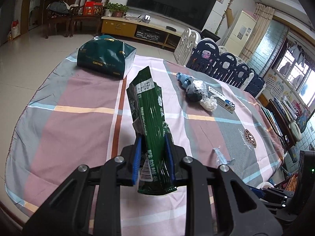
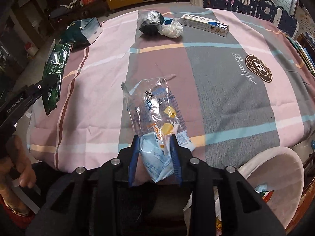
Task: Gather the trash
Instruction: 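Regrasp the clear plastic bag deeper with the right tool, then hold the clear bag in the right tool and green packet in the left above the table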
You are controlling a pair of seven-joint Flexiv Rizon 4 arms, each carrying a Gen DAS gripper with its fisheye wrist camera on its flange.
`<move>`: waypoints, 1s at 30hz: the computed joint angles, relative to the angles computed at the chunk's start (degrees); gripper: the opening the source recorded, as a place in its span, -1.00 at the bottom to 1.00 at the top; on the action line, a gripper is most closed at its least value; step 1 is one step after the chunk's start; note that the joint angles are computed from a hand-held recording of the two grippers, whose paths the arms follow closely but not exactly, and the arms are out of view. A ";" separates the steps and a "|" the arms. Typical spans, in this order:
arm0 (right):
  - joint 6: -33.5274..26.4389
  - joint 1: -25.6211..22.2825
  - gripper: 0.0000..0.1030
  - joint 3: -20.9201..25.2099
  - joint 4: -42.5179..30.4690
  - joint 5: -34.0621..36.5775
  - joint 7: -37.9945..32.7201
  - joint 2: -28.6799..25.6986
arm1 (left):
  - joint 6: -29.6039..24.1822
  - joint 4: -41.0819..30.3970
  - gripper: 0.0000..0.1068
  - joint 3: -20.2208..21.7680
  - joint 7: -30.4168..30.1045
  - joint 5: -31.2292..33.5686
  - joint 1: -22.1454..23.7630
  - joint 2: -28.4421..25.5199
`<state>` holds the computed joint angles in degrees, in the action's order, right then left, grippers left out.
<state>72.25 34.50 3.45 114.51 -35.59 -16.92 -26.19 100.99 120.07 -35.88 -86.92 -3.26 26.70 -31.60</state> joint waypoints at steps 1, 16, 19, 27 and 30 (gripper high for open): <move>0.22 0.12 -0.31 -0.11 0.09 -0.09 0.24 0.06 | 0.07 0.06 -0.55 -0.44 -0.04 0.04 0.42 -0.09; -7.25 1.88 0.12 -0.61 -1.90 -4.97 4.75 0.07 | -0.73 0.56 -0.55 -4.55 -0.45 0.64 4.32 -0.82; -7.49 1.81 0.12 -0.15 -2.50 -5.54 5.48 -0.36 | -0.68 0.69 -0.55 -5.02 -0.45 0.44 4.85 -0.86; -15.95 2.82 0.22 -0.17 -4.31 -10.43 7.48 -0.95 | -1.20 1.05 -0.55 -5.49 -0.93 -0.12 5.93 -0.64; -15.99 1.95 0.22 0.80 -4.45 -9.40 7.37 -1.52 | -1.50 1.03 -0.55 -5.28 -0.80 -0.39 5.72 -0.47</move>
<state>56.26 36.44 4.25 110.06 -44.99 -9.55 -27.71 99.49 121.09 -41.16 -87.72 -3.65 32.42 -32.07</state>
